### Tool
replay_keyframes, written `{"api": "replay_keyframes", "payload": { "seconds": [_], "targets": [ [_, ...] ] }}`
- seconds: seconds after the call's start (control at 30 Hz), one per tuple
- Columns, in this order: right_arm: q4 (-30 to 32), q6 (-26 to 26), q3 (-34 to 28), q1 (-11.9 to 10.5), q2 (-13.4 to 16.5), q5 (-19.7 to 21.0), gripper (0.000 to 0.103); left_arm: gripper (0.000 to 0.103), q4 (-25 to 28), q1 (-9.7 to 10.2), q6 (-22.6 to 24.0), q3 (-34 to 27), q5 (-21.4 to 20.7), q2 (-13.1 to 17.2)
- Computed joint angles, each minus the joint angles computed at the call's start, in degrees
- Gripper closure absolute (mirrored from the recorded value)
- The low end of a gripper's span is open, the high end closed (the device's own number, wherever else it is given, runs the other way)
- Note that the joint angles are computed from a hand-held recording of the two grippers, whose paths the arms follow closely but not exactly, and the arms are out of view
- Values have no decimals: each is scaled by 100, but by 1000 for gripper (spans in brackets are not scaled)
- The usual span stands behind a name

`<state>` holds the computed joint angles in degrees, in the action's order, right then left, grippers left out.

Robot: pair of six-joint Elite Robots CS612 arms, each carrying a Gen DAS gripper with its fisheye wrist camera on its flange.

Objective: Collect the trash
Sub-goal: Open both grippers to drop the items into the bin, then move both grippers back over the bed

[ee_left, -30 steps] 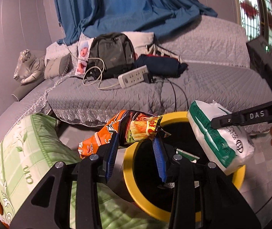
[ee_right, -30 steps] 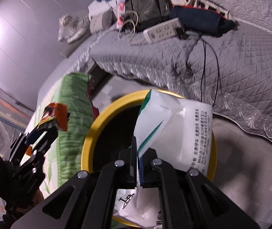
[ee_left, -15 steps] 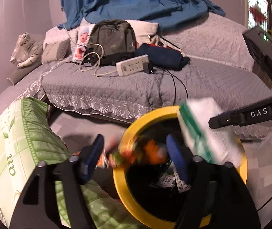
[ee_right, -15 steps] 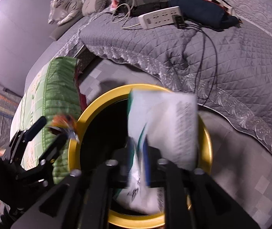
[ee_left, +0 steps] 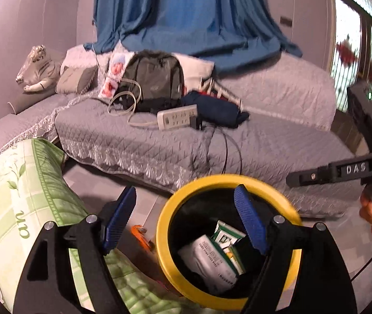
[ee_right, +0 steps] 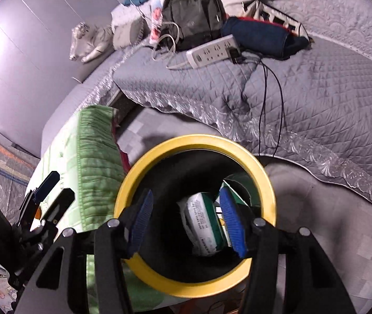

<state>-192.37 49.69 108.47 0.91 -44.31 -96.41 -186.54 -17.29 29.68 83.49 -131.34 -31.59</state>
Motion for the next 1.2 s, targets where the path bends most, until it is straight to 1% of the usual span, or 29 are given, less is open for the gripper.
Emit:
{"api": "replay_keyframes", "payload": {
  "seconds": [0.07,0.13,0.2,0.23,0.27,0.33,0.37,0.43,0.47,0.53,0.57,0.63,0.7,0.8,0.83,0.9,0.93,0.97,1.1,1.13,1.17,1.2],
  "targets": [
    [-212,-97,27,93,-39,-108,52,29,-258,110,-274,9,-134,-22],
    [-484,-308,0,214,-43,-253,52,29,-527,233,-527,25,-298,-47],
    [-683,-493,-77,315,-13,-361,52,29,-989,388,-966,77,-334,-89],
    [-811,-591,-134,361,17,-392,52,29,-1103,445,-1106,90,-379,-105],
    [-894,-671,-180,398,40,-414,52,29,-1256,548,-1308,76,-491,-112],
    [-1044,-945,-353,488,116,-436,52,29,-1664,706,-1684,73,-389,-116],
    [-1067,-1066,-445,532,150,-431,52,28,-1922,837,-1926,48,-342,-101],
    [-1150,-1418,-665,609,242,-289,51,27,-2090,1008,-2174,-13,-336,-83],
    [-1164,-1532,-756,638,278,-223,51,25,-2273,1127,-2392,-46,-231,-60],
    [-1137,-1812,-1024,708,385,20,49,23,-2502,1302,-2604,-106,-64,-12],
    [-1086,-1995,-1211,751,460,178,49,23,-2691,1397,-2730,-118,150,20],
    [-858,-2365,-1597,839,605,465,49,23,-2904,1540,-2877,-138,549,67],
    [-588,-2677,-1989,943,760,661,49,23,-2903,1694,-2976,-143,990,103],
    [-7,-3339,-2673,1110,1044,1007,49,22,-2847,1874,-3183,-165,1627,168],
    [202,-3544,-2930,1180,1163,1076,49,22,-2796,1918,-3242,-197,1777,194],
    [638,-3823,-3367,1262,1355,1365,49,20,-2753,2049,-3459,-195,2128,244],
    [881,-3923,-3626,1298,1471,1544,49,19,-2714,2112,-3498,-214,2200,273],
    [1063,-3994,-3817,1334,1559,1616,49,18,-2646,2174,-3564,-216,2333,294],
    [1868,-4314,-4706,1505,1943,1669,49,17,-2447,2354,-3571,-260,2652,372],
    [2016,-4355,-4848,1503,2007,1731,49,15,-2453,2397,-3582,-249,2693,383],
    [2264,-4392,-5125,1532,2133,1758,49,13,-2370,2449,-3585,-270,2697,401],
    [2499,-4449,-5397,1561,2250,1740,49,12,-2278,2501,-3529,-287,2601,413]
  ]
}}
